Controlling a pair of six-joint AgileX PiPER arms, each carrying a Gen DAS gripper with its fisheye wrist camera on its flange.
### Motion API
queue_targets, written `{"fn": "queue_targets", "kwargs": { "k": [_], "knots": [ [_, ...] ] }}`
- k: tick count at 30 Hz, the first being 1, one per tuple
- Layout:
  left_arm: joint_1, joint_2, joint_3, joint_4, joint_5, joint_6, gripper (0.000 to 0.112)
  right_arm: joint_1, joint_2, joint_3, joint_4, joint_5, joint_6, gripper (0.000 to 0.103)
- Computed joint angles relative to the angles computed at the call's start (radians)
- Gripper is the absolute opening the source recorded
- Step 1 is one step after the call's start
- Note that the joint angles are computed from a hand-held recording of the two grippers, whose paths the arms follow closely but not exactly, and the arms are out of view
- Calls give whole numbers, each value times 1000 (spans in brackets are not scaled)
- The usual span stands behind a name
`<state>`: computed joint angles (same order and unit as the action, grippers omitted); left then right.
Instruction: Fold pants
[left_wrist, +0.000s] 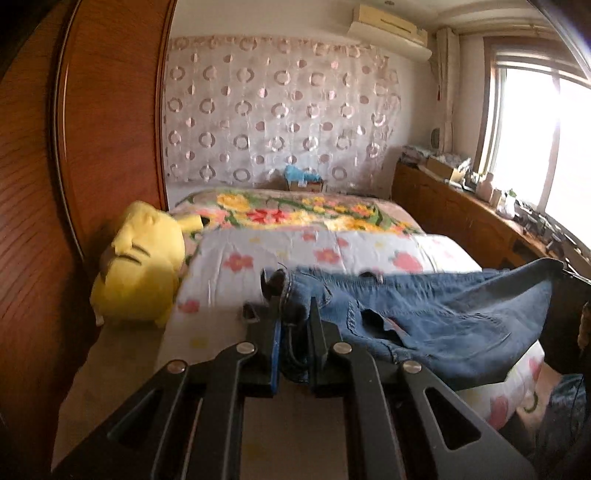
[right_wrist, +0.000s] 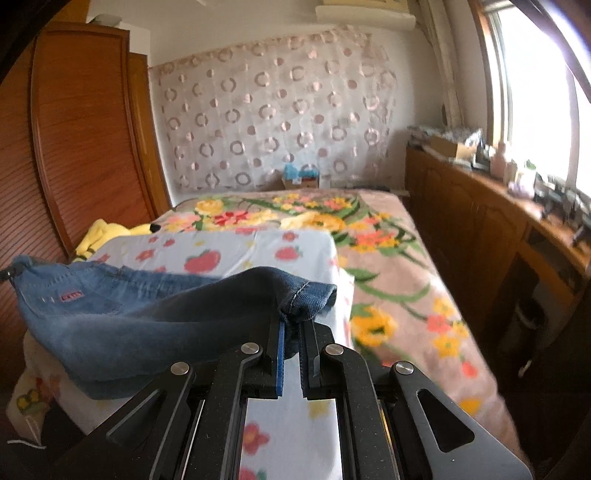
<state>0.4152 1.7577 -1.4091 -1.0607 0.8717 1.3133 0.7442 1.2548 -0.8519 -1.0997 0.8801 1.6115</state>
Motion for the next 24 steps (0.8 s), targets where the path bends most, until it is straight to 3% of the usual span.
{"fn": "queue_targets", "kwargs": {
  "k": [9, 17, 21, 24],
  "knots": [
    [1, -26, 125, 36, -55, 50, 16, 15, 24, 100, 20, -51, 130, 5],
    [23, -93, 209, -11, -91, 133, 30, 90, 4, 122, 57, 23, 140, 10],
    [14, -118, 215, -26, -68, 158, 34, 145, 16, 101, 63, 88, 153, 13],
    [-3, -118, 207, -26, -39, 147, 43, 168, 17, 87, 61, 126, 162, 22]
  ]
}}
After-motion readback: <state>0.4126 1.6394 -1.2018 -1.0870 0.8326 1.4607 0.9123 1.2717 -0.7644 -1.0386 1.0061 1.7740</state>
